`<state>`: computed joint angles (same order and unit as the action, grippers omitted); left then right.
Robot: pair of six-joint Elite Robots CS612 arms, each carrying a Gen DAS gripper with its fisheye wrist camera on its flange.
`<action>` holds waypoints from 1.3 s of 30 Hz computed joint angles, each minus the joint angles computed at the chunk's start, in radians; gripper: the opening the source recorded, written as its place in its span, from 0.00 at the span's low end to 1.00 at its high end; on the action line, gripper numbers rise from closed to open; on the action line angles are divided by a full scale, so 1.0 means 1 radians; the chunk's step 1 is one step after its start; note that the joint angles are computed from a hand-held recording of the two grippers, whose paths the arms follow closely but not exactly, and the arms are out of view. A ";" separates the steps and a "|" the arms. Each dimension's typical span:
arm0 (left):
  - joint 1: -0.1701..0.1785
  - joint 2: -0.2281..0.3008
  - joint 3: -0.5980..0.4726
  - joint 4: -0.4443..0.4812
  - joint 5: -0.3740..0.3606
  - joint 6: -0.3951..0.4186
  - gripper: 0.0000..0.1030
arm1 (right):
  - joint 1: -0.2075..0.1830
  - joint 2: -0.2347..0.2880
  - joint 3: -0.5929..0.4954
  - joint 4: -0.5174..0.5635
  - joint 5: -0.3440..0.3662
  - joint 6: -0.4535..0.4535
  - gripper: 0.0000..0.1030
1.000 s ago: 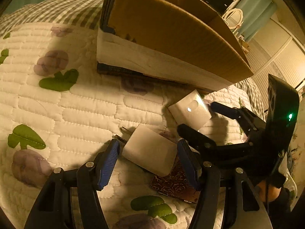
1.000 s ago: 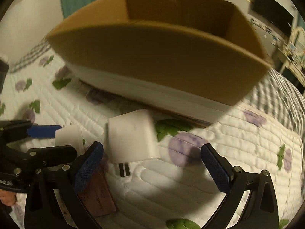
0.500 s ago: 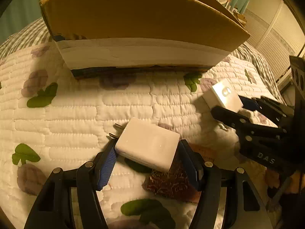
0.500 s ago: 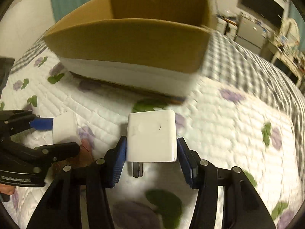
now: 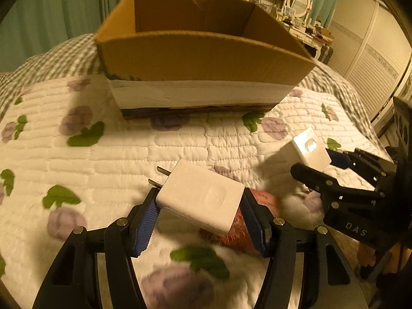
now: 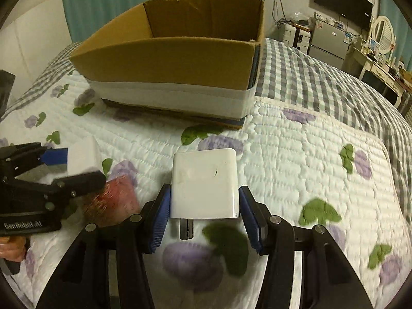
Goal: Organize rigid objects
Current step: 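Close both tools on the white chargers and lift them toward the box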
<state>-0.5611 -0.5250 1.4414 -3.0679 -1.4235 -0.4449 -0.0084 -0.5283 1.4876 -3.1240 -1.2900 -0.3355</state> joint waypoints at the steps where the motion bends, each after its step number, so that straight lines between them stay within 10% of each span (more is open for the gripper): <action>1: -0.002 -0.011 0.021 -0.020 0.004 -0.005 0.61 | -0.002 -0.009 0.018 -0.012 0.005 0.005 0.50; 14: -0.051 -0.138 0.210 -0.245 0.155 -0.032 0.61 | -0.012 -0.132 0.208 -0.236 0.061 0.079 0.50; 25: -0.100 -0.227 0.288 -0.496 0.319 0.099 0.61 | -0.021 -0.240 0.312 -0.490 0.095 0.112 0.50; 39: -0.098 -0.270 0.244 -0.661 0.328 0.245 0.61 | -0.028 -0.309 0.289 -0.679 0.165 0.160 0.50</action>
